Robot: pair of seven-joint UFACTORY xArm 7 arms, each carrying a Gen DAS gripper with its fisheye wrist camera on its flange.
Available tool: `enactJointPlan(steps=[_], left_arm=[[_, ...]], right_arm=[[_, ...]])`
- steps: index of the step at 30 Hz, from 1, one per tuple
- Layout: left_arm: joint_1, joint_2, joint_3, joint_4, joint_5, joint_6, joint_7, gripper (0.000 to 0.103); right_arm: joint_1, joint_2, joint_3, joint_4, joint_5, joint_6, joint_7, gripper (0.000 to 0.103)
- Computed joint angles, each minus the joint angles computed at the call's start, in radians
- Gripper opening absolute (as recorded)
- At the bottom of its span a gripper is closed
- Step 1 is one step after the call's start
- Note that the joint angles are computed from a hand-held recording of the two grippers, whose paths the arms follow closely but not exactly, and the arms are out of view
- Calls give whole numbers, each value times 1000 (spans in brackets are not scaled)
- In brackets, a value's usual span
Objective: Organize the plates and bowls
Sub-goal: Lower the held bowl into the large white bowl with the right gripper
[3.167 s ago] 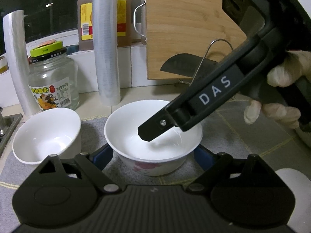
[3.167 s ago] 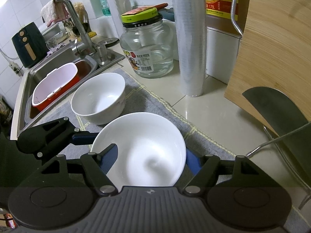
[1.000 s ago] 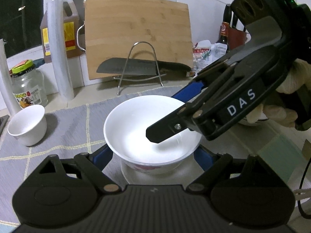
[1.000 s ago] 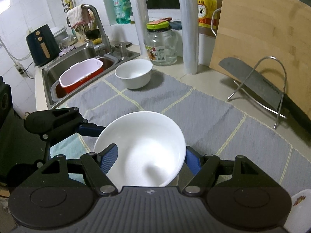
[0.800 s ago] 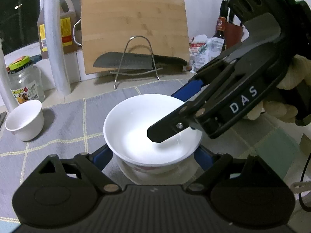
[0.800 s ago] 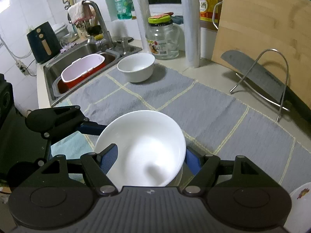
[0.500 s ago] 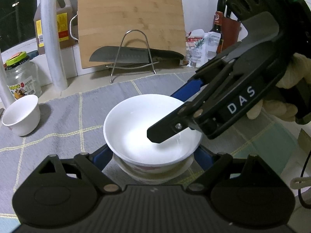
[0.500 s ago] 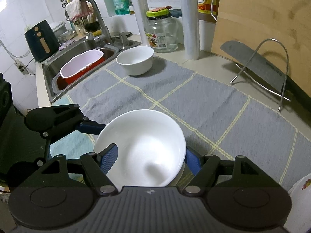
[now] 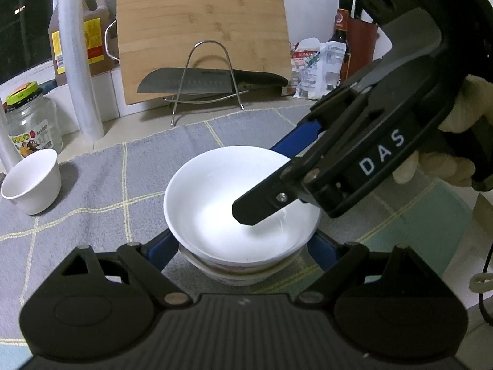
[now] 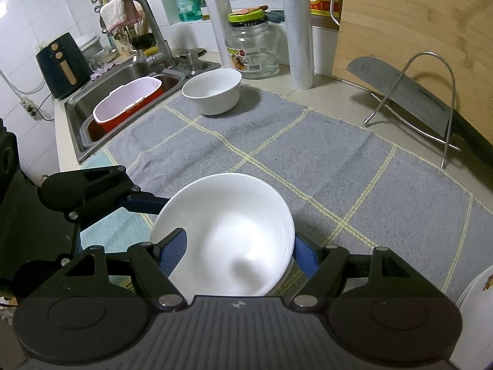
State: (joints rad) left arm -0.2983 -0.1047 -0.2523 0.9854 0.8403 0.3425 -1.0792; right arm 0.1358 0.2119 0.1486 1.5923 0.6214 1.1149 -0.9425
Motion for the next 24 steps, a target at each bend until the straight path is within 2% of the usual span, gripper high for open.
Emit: enactJointPlan(steps=[10, 13, 16, 24], left_arm=[[-14, 8, 4, 11, 3, 33, 24, 92], [-10, 5, 4, 10, 19, 32, 14, 96], [-8, -3, 2, 5, 41, 32, 8, 97], [3, -15, 1, -10, 28, -2, 6, 97]], right_arm=[[0, 0, 0, -1, -2, -2, 3, 79], [-2, 2, 0, -1, 4, -4, 0, 80], [-3, 1, 1, -1, 11, -12, -5, 86], [-10, 6, 3, 5, 38, -24, -16, 90]])
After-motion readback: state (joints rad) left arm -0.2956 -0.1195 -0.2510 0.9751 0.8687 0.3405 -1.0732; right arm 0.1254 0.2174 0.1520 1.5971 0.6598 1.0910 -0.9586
